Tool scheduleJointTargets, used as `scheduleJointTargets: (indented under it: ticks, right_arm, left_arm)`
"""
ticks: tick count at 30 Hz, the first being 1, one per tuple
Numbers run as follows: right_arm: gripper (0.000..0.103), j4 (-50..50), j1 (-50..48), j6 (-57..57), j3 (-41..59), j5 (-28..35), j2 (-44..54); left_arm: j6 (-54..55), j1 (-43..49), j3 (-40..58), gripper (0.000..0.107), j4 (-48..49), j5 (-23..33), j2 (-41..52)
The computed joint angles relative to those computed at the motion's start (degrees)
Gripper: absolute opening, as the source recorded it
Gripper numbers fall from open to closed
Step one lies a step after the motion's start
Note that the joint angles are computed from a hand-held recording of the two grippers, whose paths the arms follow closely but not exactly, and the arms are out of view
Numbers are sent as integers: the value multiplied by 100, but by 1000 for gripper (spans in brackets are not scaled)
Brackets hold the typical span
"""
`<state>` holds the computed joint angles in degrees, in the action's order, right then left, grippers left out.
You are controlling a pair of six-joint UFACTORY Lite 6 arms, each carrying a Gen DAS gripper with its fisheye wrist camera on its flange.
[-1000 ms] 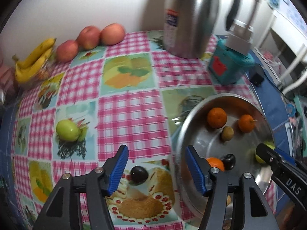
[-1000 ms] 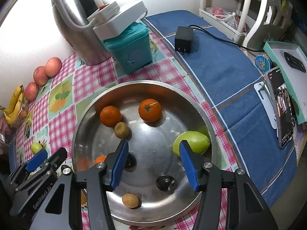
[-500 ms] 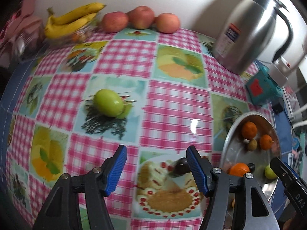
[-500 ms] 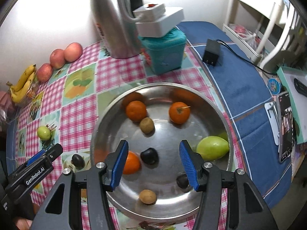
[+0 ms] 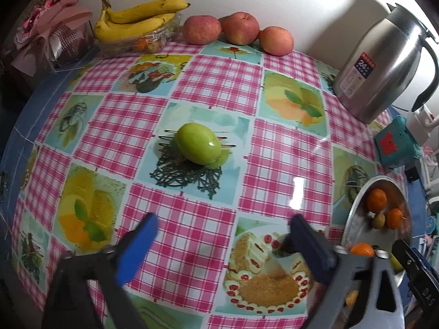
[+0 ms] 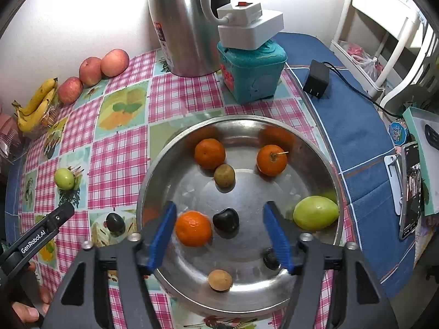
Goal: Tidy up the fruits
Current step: 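Withdraw both tools from the bowl back toward the remaining fruits, then move the right tool to the dark plum and close on it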
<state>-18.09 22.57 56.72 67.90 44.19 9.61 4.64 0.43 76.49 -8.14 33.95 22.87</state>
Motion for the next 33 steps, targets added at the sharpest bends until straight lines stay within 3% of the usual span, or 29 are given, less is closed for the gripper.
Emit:
scheduleJointTargets:
  ticks: [3,7,12,15,19,22,26,33]
  right_arm:
    - [71,37,-13,-58,-2,-11,52]
    - [82,37,-34,-110,-18,-35,110]
    - [84,7,6,-178,10,-83,150]
    - [96,-131,74,-102,37,-65,173]
    - [97,135,-42,-392,277,108,419]
    - [97,803,-212,-918,55,-367,321]
    - [97,411,-54,-710,236,-51,428]
    - [97,341,7,-633,234,-43,414]
  left_arm:
    - [-179,-8,-47,103,186,-82,-13]
    - [-399,27,-84,103,387,-162,13]
    - [-536,80,-106,103,451,-189,39]
    - [-569,111,-157,103,456,-247,1]
    - [-465,161,-254,103,328,-387,-101]
    - [-459,161,-236,103,344,-384,-105]
    - [-415,158,-239,103,307,-351,-117]
    - [-236,182,-293,103,194,-327,-245]
